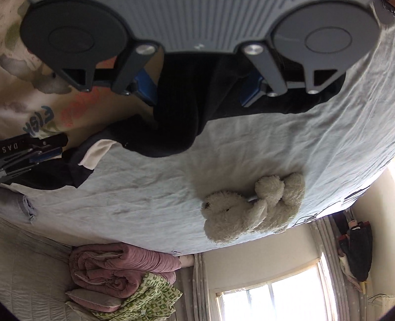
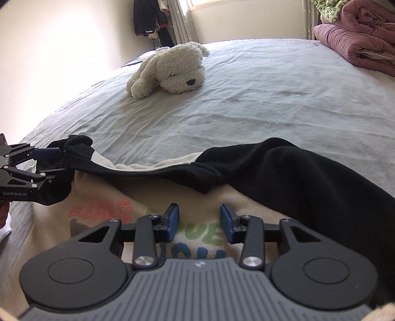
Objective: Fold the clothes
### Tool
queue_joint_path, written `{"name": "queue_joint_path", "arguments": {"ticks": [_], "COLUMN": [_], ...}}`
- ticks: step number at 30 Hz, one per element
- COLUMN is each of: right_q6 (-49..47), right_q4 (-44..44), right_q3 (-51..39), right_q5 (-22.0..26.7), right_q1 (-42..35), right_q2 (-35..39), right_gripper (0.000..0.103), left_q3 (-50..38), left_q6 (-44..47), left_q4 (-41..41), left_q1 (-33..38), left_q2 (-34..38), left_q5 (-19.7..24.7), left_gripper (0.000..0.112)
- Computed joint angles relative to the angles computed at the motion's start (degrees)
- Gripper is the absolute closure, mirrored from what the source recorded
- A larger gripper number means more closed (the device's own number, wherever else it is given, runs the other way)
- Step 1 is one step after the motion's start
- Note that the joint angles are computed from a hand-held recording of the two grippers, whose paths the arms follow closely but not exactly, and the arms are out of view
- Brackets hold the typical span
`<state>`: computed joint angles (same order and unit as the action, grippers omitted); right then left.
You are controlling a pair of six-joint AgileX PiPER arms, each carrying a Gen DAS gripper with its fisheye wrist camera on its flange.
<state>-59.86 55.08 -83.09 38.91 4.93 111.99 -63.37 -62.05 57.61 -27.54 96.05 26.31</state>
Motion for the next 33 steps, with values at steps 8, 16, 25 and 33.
{"name": "queue_joint_path", "arguments": {"ticks": [8,16,25,33], "right_q6": [9.1,11.1,5.6,5.0], "right_q4": [3.0,-5.8,-11.3,-20.7], "right_q3": [-16.8,-27.1,-27.9,-18.5], "right_q5": [-2.7,0.9,1.8,-9.5], "right_q1": [1.3,-2.2,-1.1,2.5], "right_q2": [9.4,13.7,16.0,10.4], "right_gripper": [0.065,0.053,0.053,0.1], "left_q3": [-6.9,-9.8,-8.9,-7.3], "left_q6": [5.4,22.1,47.7,53.8], "left_q4": [-7.8,-33.2,-60.2,-64.2], "left_q1": [5.1,13.0,16.5,17.2], "left_q2": [6.3,9.4,9.5,7.3], "left_q5": [-3.4,-10.9,-12.8,-12.0], "left_gripper": [0.037,0.037,0.039,0.039]}}
